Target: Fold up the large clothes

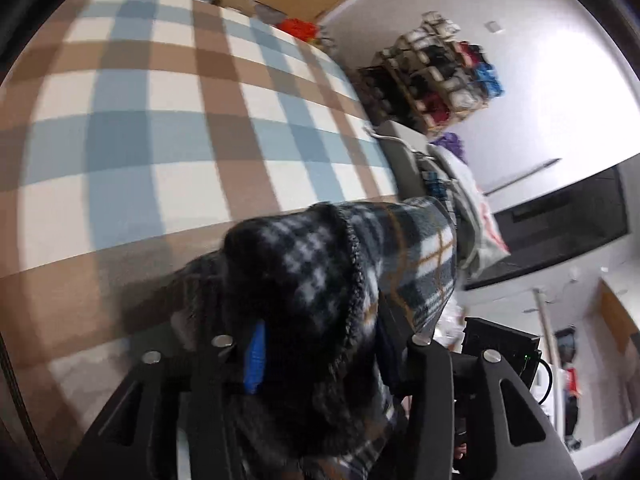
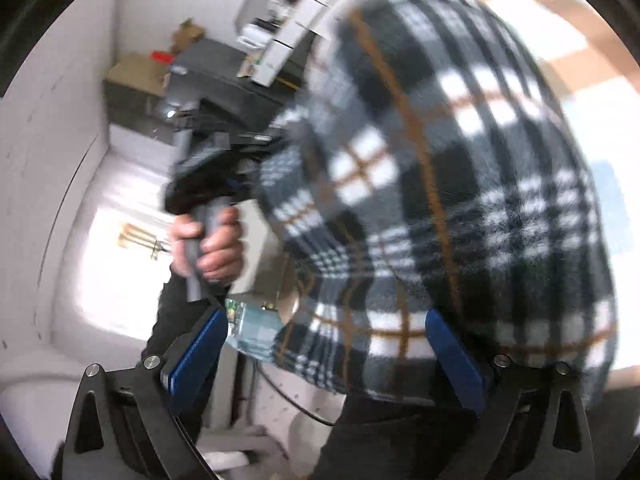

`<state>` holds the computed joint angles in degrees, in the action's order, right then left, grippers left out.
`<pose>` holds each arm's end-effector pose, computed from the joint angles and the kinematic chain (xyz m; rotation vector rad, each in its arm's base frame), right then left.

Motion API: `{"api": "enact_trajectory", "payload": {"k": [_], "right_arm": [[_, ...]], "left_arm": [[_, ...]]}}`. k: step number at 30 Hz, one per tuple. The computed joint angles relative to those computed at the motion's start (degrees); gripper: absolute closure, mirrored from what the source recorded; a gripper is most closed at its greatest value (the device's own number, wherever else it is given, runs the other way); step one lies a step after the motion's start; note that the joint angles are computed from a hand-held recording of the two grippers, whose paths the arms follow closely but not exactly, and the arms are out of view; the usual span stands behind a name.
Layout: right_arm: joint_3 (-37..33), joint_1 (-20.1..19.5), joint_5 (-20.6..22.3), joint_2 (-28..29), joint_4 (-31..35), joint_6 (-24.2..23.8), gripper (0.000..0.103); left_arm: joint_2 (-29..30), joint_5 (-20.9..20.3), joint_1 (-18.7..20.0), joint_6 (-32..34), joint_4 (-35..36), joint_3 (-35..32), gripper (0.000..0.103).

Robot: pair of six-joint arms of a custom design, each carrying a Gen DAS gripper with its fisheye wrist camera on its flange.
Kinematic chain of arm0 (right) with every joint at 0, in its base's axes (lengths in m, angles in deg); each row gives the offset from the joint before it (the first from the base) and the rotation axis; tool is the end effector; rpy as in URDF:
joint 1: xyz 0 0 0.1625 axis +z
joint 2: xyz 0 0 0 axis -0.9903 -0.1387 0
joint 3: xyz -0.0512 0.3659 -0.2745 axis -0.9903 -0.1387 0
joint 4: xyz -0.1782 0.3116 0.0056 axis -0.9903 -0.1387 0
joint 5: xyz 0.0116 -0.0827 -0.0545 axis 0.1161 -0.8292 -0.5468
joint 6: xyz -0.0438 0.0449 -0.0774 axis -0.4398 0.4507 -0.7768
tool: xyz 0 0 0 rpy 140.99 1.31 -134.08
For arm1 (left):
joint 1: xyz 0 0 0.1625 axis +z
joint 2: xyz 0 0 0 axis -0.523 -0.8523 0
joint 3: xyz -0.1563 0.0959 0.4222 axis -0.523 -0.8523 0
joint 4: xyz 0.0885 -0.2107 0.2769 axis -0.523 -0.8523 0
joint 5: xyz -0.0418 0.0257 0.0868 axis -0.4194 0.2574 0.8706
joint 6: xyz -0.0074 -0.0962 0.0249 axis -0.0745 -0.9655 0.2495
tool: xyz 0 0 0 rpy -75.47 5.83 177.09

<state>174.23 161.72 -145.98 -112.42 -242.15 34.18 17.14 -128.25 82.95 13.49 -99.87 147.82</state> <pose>0.0779 -0.4331 0.2914 0.2237 2.8393 -0.8753 -0.3069 -0.5768 0.1863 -0.8334 -2.9243 -0.1912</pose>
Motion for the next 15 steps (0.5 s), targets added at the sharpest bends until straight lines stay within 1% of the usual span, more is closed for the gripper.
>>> {"api": "enact_trajectory", "payload": {"k": [1, 2, 3, 4, 5, 6, 7, 8, 9, 10, 11, 13, 14, 15], "right_arm": [[-0.14, -0.1, 0.45, 0.53, -0.2, -0.01, 0.0], [-0.52, 0.27, -0.05, 1.03, -0.22, -0.62, 0.0], [-0.99, 1.0, -1.66, 1.49, -0.08, -1.02, 0.0], [-1.16, 1.46, -2.65, 1.72, -0.07, -1.2, 0.0], [-1.24, 1.97, -3.71, 2.54, -0.86, -1.28, 0.0], [-1.13, 2.28, -4.38, 2.29, -0.91, -1.4, 0.0], [-0.84, 2.49, -4.8, 2.39, -1.47, -1.63, 0.0], [-0.76, 2.74, -5.03, 2.66, -1.94, -1.73, 0.0], [-0.64, 2.79, -5.1, 2.79, -2.3, -1.92, 0.0], [-0.27, 2.8, -5.01, 2.73, -2.71, -1.92, 0.0], [0.01, 2.41, -4.51, 2.69, -2.91, -2.16, 0.0], [0.12, 2.03, -3.65, 2.71, -2.89, -2.54, 0.0], [1.15, 1.34, -2.84, 1.97, -3.09, -3.1, 0.0], [2.17, 0.62, -2.01, 1.16, -3.21, -3.66, 0.0]], "left_arm": [[-1.24, 4.31, -1.65, -0.28, -0.52, 0.65, 0.055], [-2.56, 8.22, -3.38, -0.17, -1.7, 1.66, 0.055], [-4.04, 11.59, -5.37, 0.52, -2.84, 2.56, 0.055], [-5.09, 13.82, -6.92, 1.22, -3.91, 3.35, 0.055], [-6.06, 15.23, -8.38, 1.78, -5.34, 4.13, 0.055], [-7.12, 15.22, -9.97, 2.64, -7.02, 4.82, 0.055], [-7.69, 13.93, -10.6, 3.47, -8.45, 5.37, 0.055], [-8.07, 11.85, -11.31, 4.11, -10.22, 5.9, 0.052], [-8.16, 9.61, -11.89, 5.0, -11.6, 6.34, 0.048], [-7.74, 7.67, -12.61, 5.93, -11.86, 6.34, 0.038], [-6.96, 6.25, -12.87, 6.65, -11.46, 5.98, 0.034], [-4.09, 4.83, -13.01, 7.49, -7.51, 4.04, 0.034], [-2.41, 4.29, -12.37, 6.6, -5.2, 3.06, 0.034], [-0.42, 4.93, -11.67, 4.59, -2.47, 2.02, 0.034]]}}
